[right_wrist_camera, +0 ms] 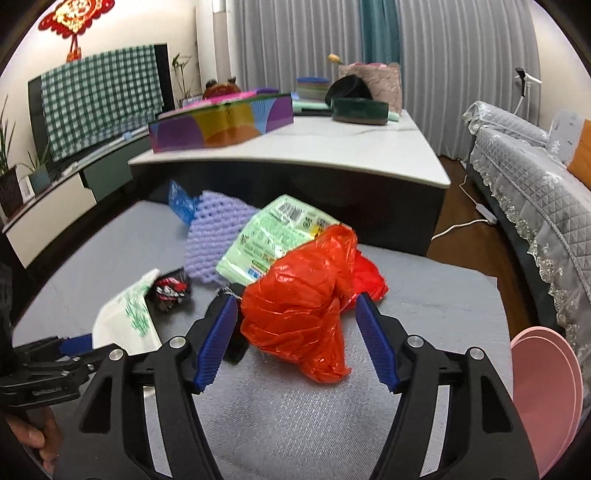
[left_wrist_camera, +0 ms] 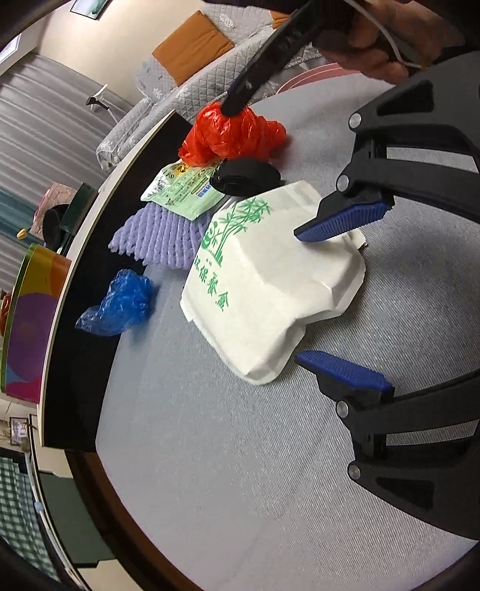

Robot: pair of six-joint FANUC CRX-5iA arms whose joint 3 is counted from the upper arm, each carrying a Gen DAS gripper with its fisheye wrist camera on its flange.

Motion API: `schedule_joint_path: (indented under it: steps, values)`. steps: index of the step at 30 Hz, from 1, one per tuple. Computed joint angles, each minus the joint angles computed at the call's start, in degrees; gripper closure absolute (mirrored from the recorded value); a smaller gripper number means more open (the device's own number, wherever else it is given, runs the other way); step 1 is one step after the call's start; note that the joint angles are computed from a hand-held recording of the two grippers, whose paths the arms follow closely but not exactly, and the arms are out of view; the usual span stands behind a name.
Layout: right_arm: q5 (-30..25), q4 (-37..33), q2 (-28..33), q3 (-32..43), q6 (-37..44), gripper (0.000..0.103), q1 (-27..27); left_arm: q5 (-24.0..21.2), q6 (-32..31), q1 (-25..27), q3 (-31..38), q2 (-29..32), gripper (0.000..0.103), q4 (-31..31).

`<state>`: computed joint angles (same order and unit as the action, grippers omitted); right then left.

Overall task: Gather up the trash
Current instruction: 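Grasp the white printed bag with the left tool while the right tool grasps the red bag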

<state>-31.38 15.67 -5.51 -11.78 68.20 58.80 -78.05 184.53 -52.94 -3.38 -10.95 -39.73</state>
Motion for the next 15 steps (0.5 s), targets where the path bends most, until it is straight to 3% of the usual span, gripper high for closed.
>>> schedule_joint_path:
  steps: [6, 9, 12, 14, 15]
  values:
    - [-1.0, 0.6, 1.1, 0.6, -0.5, 0.036, -0.3, 2.2, -1.0, 0.9, -0.3, 0.0, 0.045, 0.1]
    - [-1.1, 1.4, 1.2, 0.4, -1.1, 0.039, -0.5, 2.2, -1.6, 0.7, 0.3, 0.4, 0.06, -0.6]
    - [-1.3, 1.3, 1.1, 0.5, -1.2, 0.05, -0.7, 0.3, -2.5, -0.5, 1.8, 1.3, 0.069, -2.4]
    - [-1.8, 0.3, 1.2, 1.0, -0.4, 0.064, -0.9, -0.9, -3.0, -1.2, 2.7, 1.8, 0.073, -3.4]
    - [-2.0, 0.5, 1.2, 1.1, -0.4, 0.065, -0.9, -1.3, -3.4, -1.6, 3.2, 2.1, 0.079, -4.0]
